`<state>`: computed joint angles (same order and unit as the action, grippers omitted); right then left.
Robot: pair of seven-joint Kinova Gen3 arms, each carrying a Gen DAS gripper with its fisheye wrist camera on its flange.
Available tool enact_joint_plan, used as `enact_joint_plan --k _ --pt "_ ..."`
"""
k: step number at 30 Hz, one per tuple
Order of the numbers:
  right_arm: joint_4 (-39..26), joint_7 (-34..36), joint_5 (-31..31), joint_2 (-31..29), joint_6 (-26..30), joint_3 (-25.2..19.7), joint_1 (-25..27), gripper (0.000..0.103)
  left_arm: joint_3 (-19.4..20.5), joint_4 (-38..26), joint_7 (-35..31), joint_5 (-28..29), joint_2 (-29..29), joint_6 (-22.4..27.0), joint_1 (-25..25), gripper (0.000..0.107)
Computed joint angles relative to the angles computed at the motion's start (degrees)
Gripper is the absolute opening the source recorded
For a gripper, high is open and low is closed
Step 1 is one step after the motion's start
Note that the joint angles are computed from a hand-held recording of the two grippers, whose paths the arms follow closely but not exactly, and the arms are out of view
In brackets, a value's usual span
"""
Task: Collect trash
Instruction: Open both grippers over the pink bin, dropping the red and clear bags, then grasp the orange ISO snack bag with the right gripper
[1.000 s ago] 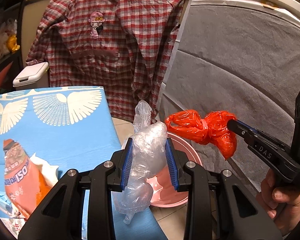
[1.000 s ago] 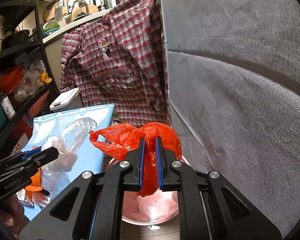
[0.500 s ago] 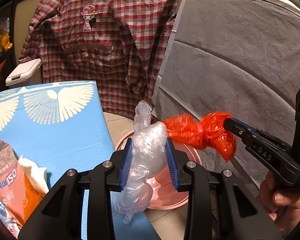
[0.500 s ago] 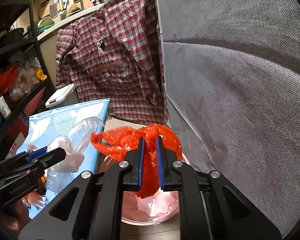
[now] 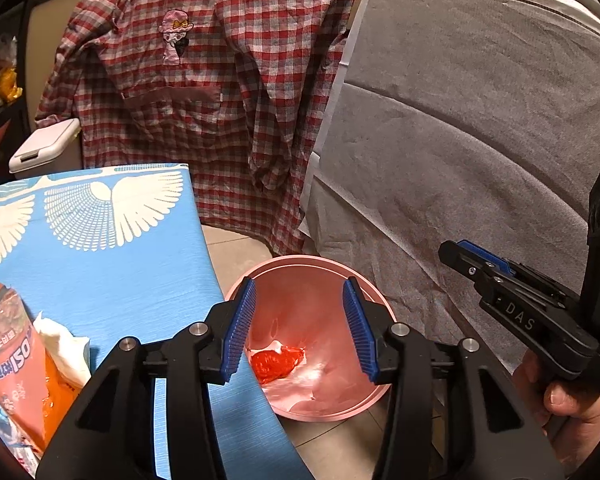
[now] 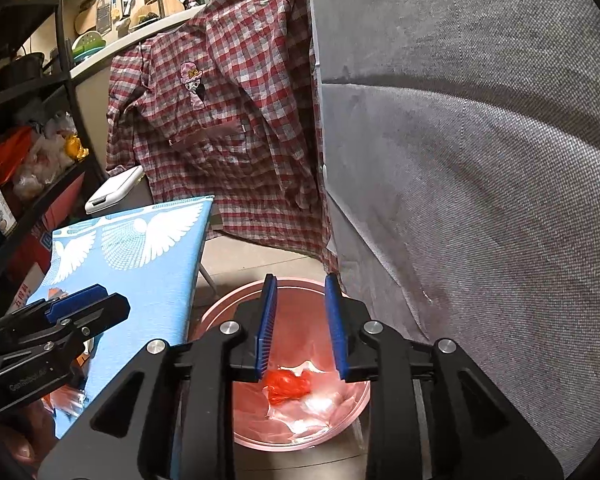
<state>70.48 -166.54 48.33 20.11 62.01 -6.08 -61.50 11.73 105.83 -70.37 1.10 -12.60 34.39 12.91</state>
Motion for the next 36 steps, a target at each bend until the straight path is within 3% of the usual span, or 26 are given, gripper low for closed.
enact_joint_plan --k 7,16,22,31,36 --pt "-0.2 -1.5 3.3 -0.1 0.9 0.4 -1.8 0.026 0.3 0.0 0.8 -0.9 -1.6 0.5 -0.4 0.045" --pt "-2.3 -4.0 9.0 0.5 2.0 -0.1 -5.7 0.026 -2.5 1.1 -2.4 0.9 -7.4 3.0 -1.5 0.045" --pt "-5.8 -1.4 8.2 1.8 2.1 -0.3 -7.7 0.025 -5.2 1.6 -5.8 1.9 -12.3 6.0 -3.1 0.04" --pt "-9.5 2.5 7.3 3.4 -2.3 0.4 -11.4 0.022 -15.2 -1.0 -16.9 1.8 -19.5 16.6 -6.1 0.033" --pt "-11.8 5.2 3.7 5.2 -6.3 0.7 -11.8 0.013 -19.6 -1.6 -22.8 0.6 -21.7 20.2 -9.5 0.031"
